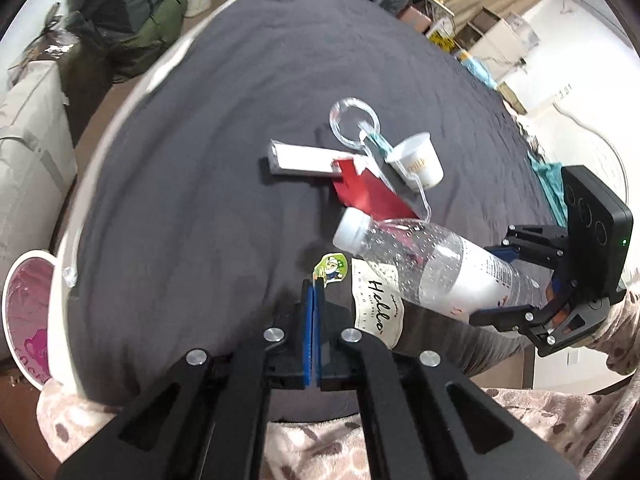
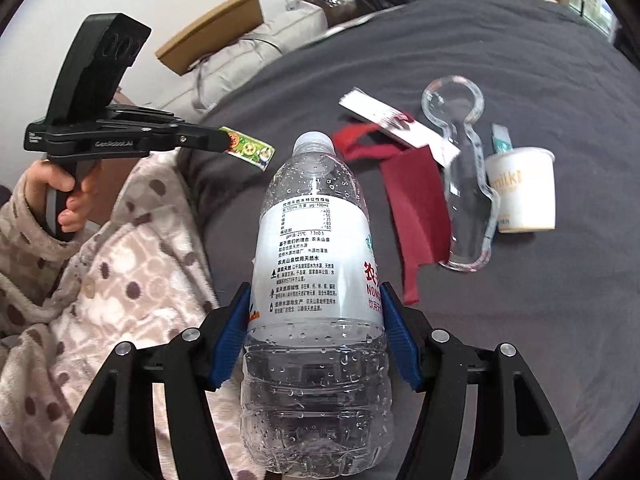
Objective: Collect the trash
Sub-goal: 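Carry the water bottle and snack wrapper over the bin with both tools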
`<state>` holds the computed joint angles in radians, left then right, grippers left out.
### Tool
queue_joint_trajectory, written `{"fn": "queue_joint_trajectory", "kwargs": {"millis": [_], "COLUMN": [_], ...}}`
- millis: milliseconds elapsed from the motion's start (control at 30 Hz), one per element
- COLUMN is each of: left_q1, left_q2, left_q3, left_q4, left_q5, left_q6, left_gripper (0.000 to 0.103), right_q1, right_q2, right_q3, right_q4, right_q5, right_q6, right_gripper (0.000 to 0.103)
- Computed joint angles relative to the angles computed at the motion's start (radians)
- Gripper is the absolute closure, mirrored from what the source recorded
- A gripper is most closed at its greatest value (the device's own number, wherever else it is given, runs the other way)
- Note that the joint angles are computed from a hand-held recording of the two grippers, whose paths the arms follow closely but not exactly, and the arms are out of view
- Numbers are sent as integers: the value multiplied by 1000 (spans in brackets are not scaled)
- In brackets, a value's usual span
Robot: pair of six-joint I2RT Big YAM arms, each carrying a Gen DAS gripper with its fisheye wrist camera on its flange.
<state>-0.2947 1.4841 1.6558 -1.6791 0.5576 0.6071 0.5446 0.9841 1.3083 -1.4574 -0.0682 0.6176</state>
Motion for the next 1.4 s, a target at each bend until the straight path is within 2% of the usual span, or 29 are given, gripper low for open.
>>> {"fn": "queue_joint_trajectory", "kwargs": {"millis": [200,400,567,733,1000,1200,1333,1400], "left_q1": [59,144,222,319,494,635,704,735], "left_q2": [-33,-46,-47,-38,-34,-33,-20,-13], "left_q3": [6,21,35,46,74,89,108,115], "left_q4": [-1,2,6,18,53,83,88,91], "left_q5": [13,31,43,65,99,98,85,84], "left_q6": [-21,-28,-32,-50,-99,-125,-116,-112], "left_gripper": [103,103,103,103,103,103,103,103], "right_q1": [39,40,47,52,64,88,105,112], "right_q2": [49,94,150,219,390,582,755,874], "right_q3": [71,133,198,267,417,617,827,984], "right_q4": [17,34,28,35,73,55,7,-43], "right_q5": [7,-7,0,2,-25,-40,-45,-49], "right_q6": [-9,-26,-73,-113,-182,-257,-306,-326], "right_gripper": [42,42,42,42,42,42,42,42]}}
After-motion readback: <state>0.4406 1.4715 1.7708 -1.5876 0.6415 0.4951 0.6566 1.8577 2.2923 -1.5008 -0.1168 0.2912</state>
